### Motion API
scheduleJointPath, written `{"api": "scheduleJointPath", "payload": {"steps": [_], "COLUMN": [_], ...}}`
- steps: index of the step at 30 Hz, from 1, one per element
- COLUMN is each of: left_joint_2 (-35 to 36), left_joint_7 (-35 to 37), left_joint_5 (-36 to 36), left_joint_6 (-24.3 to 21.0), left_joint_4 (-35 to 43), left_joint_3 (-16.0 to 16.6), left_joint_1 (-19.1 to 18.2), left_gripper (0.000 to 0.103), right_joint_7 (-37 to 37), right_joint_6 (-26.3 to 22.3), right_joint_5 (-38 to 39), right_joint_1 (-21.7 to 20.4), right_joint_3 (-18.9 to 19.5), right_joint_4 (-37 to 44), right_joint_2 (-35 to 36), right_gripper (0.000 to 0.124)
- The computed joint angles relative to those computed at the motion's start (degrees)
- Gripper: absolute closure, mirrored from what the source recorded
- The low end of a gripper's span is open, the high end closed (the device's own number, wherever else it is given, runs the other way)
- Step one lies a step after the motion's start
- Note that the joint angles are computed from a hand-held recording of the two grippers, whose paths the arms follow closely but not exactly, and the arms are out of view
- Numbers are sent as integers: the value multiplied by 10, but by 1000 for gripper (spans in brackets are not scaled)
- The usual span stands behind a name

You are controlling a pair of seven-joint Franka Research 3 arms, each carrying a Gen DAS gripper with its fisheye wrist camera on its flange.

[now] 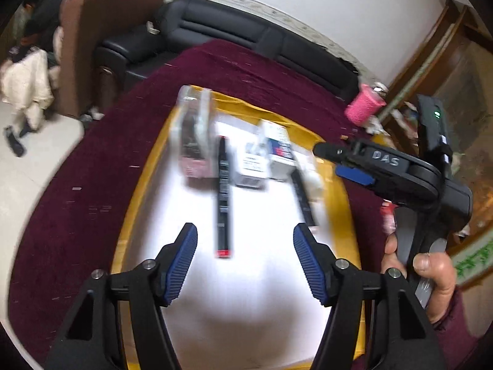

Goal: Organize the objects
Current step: 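Open the right gripper to drop the second marker into the tray, then grasp the red pouch by its pink pompom end with the left gripper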

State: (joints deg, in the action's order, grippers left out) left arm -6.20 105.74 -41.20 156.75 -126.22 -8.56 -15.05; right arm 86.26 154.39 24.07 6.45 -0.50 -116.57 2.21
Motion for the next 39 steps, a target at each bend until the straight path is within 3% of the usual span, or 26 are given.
{"api": "scheduleJointPath", "payload": {"steps": [3, 9, 10, 15, 18, 22, 26, 30, 33, 39], "left_joint_2": [26, 114, 136, 187, 176, 132, 79, 59, 74, 155], "left_joint_7": [42, 8, -25, -153, -133, -126, -105, -118, -128, -206], "left_joint_5": [-61, -39, -13, 125, 104, 127, 133, 216, 262, 369], "left_joint_6": [-49, -94, -100, -57, -35, -21, -1, 24, 3, -24], "left_joint_4": [37, 134, 156, 199, 188, 155, 116, 101, 121, 197], "left_joint_3": [4, -31, -35, -44, -73, -82, -81, -81, -86, -107], "left_joint_1": [-3, 23, 26, 25, 48, 49, 27, -11, -36, -79], "left_gripper": [39, 39, 39, 39, 38, 30, 16, 12, 12, 12], "right_joint_7": [-17, -68, -74, -94, -107, -139, -147, -115, -92, -130], "right_joint_6": [33, 49, 46, 50, 51, 46, 59, 101, 129, 162], "right_joint_5": [24, 88, 94, 115, 132, 175, 184, 144, 113, 138], "right_joint_1": [-2, 1, 0, -10, -17, -26, -53, -101, -131, -125], "right_joint_3": [-1, -20, -25, -40, -53, -78, -91, -92, -98, -152], "right_joint_4": [-42, -100, -98, -127, -143, -156, -186, -223, -245, -248], "right_joint_2": [-42, -108, -108, -135, -148, -160, -181, -205, -217, -215], "right_gripper": [49, 45, 45, 44, 43, 43, 42, 42, 41, 40]}}
